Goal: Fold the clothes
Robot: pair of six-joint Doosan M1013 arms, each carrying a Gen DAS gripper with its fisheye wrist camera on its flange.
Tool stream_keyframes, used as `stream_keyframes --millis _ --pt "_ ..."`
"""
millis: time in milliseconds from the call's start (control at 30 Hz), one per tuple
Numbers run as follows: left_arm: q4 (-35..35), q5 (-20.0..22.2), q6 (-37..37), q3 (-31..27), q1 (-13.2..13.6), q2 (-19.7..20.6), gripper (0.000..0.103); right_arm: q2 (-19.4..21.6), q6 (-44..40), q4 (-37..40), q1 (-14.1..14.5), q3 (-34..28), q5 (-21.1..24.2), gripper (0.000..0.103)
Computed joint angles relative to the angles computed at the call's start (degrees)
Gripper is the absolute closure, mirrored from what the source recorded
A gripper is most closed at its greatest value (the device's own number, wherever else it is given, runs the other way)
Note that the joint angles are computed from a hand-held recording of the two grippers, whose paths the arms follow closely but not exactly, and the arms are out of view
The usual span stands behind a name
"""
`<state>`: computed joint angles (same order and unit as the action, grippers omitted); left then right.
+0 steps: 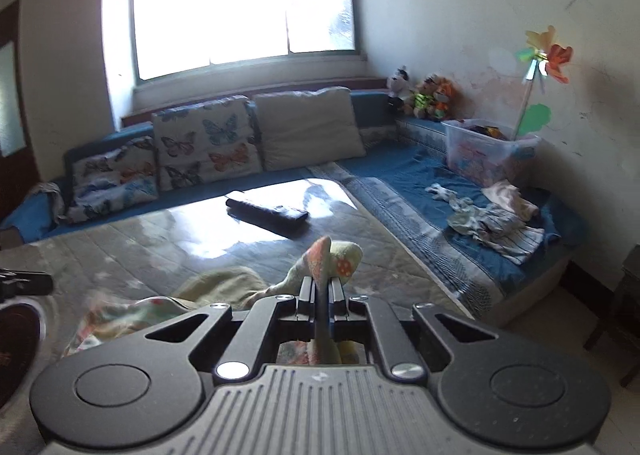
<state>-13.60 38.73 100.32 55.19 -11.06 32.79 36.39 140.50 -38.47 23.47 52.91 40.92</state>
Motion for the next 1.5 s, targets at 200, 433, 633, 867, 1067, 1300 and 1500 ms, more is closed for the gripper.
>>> stream_keyframes --millis 200,433,633,867,1067,1300,1500 --pt "1.26 1.59 -0.08 -0.17 -0.03 0.42 0.097 0.22 1.37 -0.7 0.07 0.42 1.58 0.092" --pt "4.06 3.26 -0.67 0.57 -0.69 0.31 0.056 -0.31 1.29 1.3 -0.06 1.54 0.65 0.063" --pt "5.61 4.55 -1.59 2.15 -0.78 -0.39 0.029 -1.17 -2.34 5.59 0.58 3.48 -0.28 0.036" --pt "4.05 3.48 0.14 5.58 -0.63 -2.3 0.0 -2.27 -2.65 7.22 1.53 5.97 -0.55 0.019" --pt "2.26 3.24 1.53 7.91 -0.48 -3.67 0.0 -3.01 -0.8 4.92 2.61 7.15 0.58 0.006" --pt "2.21 3.35 0.62 10.33 -0.12 -5.08 0.0 -4.19 0.53 3.63 3.67 8.91 0.28 0.0" --pt "2.49 2.23 0.74 12.81 0.11 -6.5 0.0 -4.94 1.88 3.82 4.5 10.3 -0.11 0.0"
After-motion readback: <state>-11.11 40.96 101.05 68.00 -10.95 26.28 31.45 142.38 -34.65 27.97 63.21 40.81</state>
